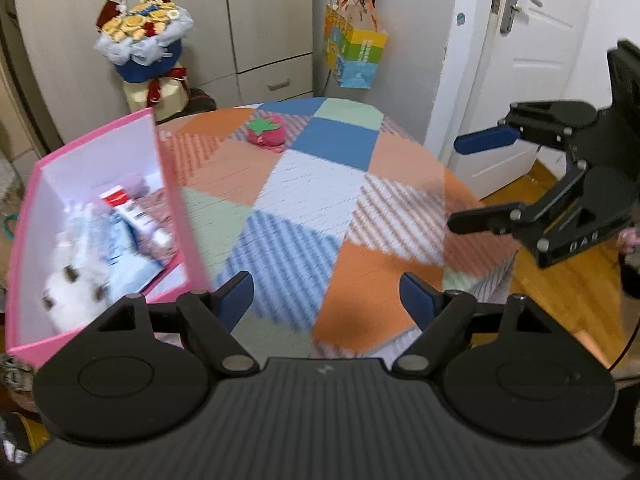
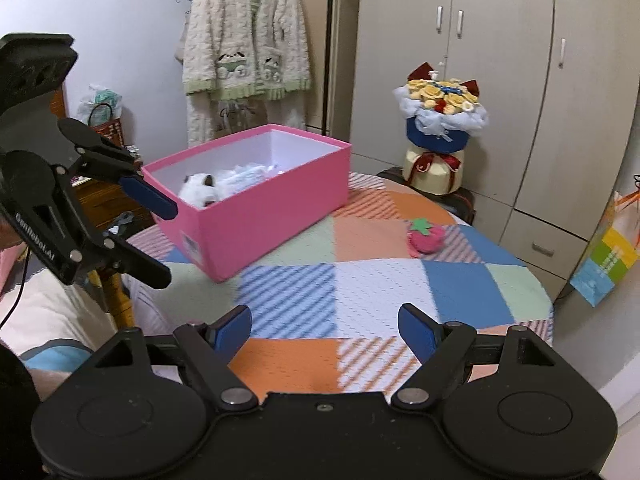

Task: Organize soft objects
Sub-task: 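Move the left gripper to the pink strawberry plush and close on it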

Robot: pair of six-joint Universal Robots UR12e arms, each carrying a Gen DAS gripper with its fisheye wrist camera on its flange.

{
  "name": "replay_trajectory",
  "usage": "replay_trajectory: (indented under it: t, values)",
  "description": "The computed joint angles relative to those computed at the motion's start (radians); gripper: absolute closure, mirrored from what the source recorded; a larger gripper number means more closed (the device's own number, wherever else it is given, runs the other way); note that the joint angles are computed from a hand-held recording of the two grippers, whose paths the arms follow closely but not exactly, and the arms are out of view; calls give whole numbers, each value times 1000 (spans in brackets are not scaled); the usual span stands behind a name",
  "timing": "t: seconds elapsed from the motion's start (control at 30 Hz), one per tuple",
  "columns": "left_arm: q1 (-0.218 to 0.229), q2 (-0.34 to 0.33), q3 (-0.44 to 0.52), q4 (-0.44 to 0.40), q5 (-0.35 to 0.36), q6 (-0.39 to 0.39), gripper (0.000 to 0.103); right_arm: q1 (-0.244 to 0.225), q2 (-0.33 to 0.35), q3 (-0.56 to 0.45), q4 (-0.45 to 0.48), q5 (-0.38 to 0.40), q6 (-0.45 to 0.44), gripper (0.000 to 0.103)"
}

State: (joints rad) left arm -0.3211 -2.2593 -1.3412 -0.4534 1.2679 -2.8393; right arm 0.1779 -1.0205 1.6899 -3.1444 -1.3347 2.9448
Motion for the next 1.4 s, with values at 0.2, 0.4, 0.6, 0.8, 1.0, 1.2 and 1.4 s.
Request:
replay_trajectory:
  t: [0.2, 0.4, 0.6, 0.8, 1.0, 1.2, 1.4]
  values:
    - [-2, -73, 105, -8, -51, -92, 24, -26, 30, -23, -30, 12, -52, 19]
    - [-14, -161, 218, 47, -30, -172, 25, -44, 104, -91, -92, 40, -86, 18]
    - [-22, -264, 345, 107, -30, -330, 31, -60, 204, -209, -90, 87, -114, 18]
    - [-28, -366, 504, 85, -29, -443, 31, -71, 294, -338, -60, 107, -118, 18]
    - [-39, -507, 738, -19, 37, -546, 34, -79, 380, -469, -2, 133, -125, 18]
    - [-45, -664, 1012, -127, 132, -692, 34, -80, 455, -596, 105, 135, -166, 18]
    - [-43, -772, 1211, -234, 132, -773, 42, -84, 513, -704, 211, 157, -144, 19]
